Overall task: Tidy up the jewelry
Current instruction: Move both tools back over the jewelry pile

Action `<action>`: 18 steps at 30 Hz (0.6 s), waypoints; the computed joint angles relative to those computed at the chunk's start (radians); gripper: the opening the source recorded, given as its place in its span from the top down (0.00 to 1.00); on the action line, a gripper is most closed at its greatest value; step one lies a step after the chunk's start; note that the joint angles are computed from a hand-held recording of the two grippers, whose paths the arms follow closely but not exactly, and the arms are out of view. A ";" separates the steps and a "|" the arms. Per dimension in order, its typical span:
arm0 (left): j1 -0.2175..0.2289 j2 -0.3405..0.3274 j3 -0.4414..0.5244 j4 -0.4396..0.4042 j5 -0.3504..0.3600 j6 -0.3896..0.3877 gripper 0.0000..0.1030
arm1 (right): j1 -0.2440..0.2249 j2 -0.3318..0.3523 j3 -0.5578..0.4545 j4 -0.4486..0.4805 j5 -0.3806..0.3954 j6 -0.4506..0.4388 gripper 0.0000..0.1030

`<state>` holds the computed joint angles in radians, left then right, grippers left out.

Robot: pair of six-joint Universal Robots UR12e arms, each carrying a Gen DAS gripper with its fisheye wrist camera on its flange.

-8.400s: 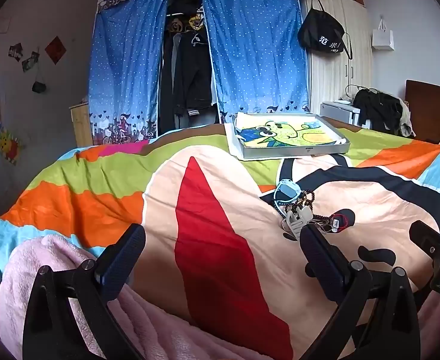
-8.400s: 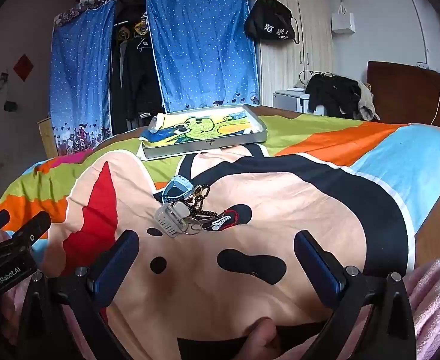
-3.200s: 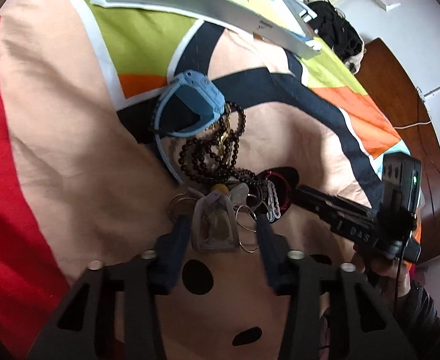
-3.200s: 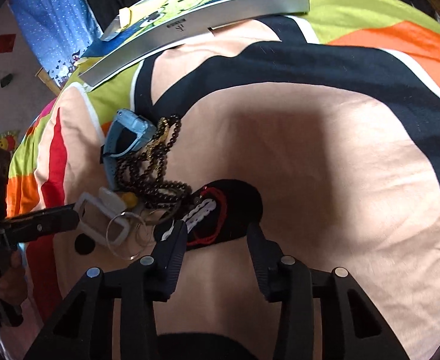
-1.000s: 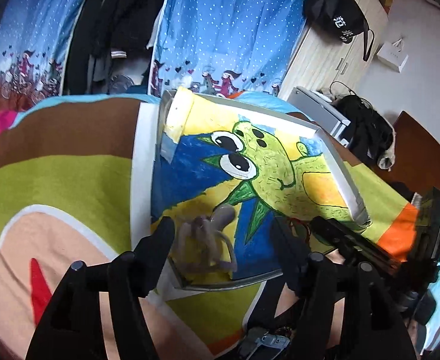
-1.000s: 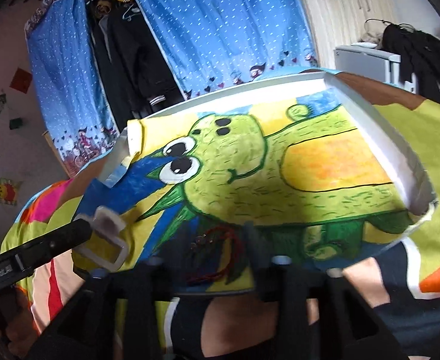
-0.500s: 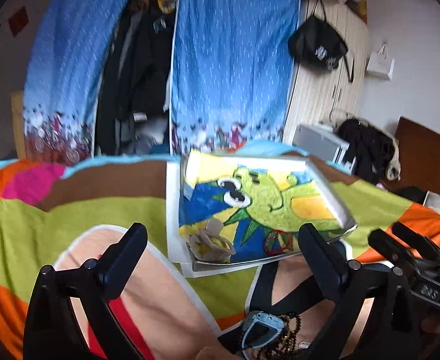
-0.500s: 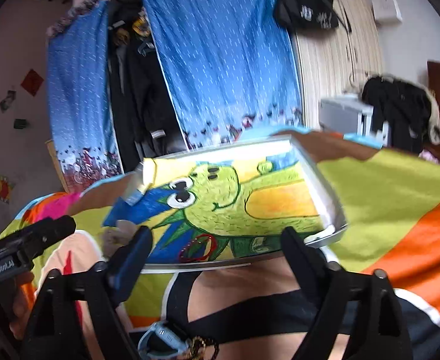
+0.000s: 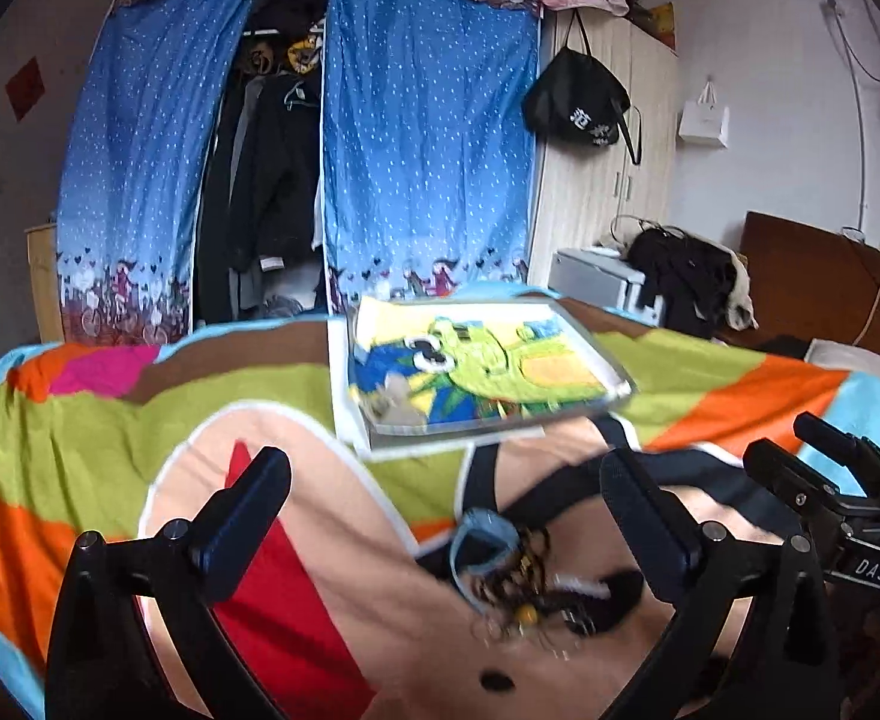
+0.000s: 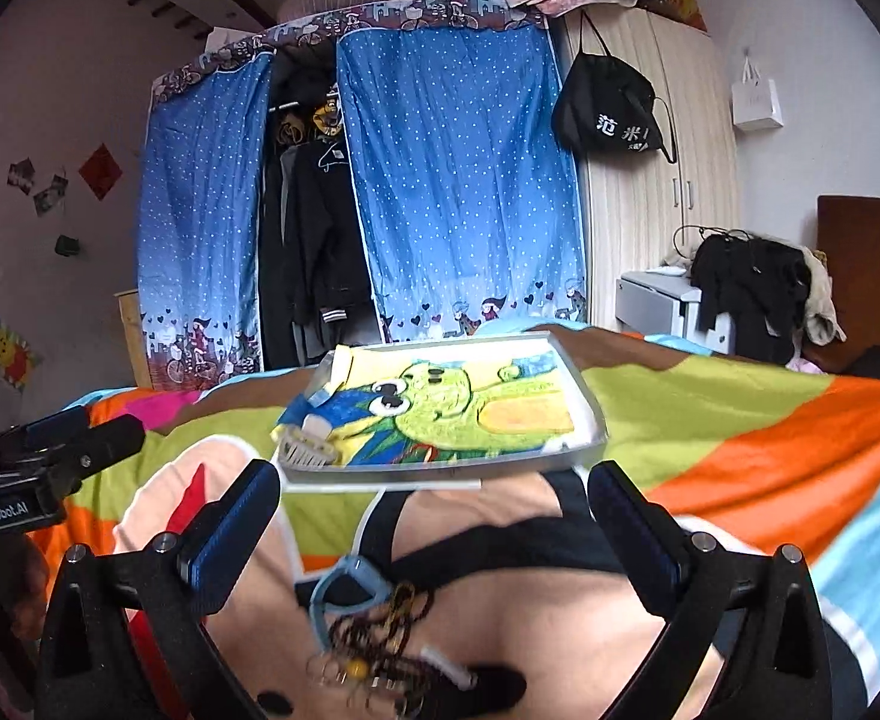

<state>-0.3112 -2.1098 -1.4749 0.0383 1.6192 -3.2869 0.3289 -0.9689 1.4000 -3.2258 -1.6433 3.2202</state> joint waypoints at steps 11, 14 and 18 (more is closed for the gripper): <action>-0.029 0.071 -0.105 -0.242 0.005 -0.001 0.02 | 0.013 -0.116 0.183 0.052 -0.053 0.075 0.00; -0.028 0.075 -0.099 -0.352 -0.015 -0.012 0.02 | 0.011 -0.137 0.209 0.093 -0.063 0.133 0.00; -0.023 0.082 -0.098 -0.442 -0.038 -0.026 0.02 | 0.006 -0.158 0.220 0.209 -0.050 0.209 0.00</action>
